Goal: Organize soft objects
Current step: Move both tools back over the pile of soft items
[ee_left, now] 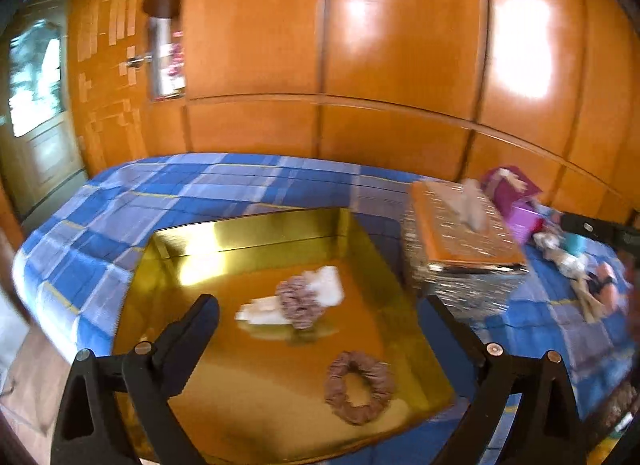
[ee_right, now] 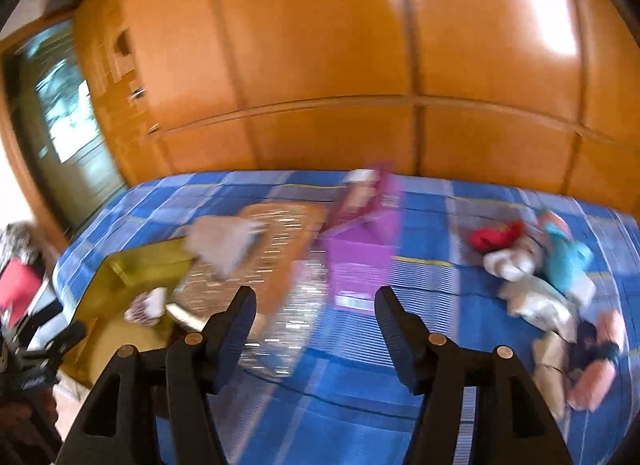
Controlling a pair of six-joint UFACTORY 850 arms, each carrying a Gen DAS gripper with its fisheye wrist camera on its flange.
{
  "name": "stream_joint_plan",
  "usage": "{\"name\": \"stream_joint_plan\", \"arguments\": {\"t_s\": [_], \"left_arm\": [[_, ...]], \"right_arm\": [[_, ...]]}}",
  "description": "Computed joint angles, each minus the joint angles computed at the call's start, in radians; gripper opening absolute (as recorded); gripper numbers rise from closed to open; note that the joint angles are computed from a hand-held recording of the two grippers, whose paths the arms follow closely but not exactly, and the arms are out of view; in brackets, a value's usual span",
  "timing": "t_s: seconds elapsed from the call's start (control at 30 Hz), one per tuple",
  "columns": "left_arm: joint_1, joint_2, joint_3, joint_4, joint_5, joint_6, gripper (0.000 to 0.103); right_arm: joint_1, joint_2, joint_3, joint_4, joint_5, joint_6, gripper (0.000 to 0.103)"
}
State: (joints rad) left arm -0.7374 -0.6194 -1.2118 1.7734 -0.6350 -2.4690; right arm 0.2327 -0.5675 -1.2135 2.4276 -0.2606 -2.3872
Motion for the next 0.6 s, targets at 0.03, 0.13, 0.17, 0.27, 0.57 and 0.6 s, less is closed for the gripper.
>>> {"name": "stream_joint_plan", "arguments": {"t_s": [0.03,0.13,0.17,0.27,0.57,0.6], "left_arm": [[-0.002,0.003,0.001,0.031,0.012,-0.01,0.1],[-0.012,0.017,0.008,0.171,0.055,-0.071,0.1],[-0.014,0.02,0.006,0.217,0.07,-0.095,0.1],[-0.018,0.026,-0.004,0.397,0.126,-0.201,0.101],[-0.028,-0.083,-0.237,0.517,0.332,-0.1,0.103],[-0.029,-0.108,-0.285,0.486,0.378,-0.041,0.103]], "right_arm": [[-0.022,0.003,0.003,-0.022,0.003,0.045,0.062],[-0.085,0.016,0.015,-0.03,0.007,0.117,0.069],[-0.108,0.022,0.021,-0.031,0.005,0.14,0.07],[-0.175,0.044,0.041,-0.019,0.015,0.191,0.072],[-0.32,0.106,0.09,0.255,0.106,0.021,0.073],[-0.329,0.103,0.087,0.25,0.123,0.036,0.073]]}}
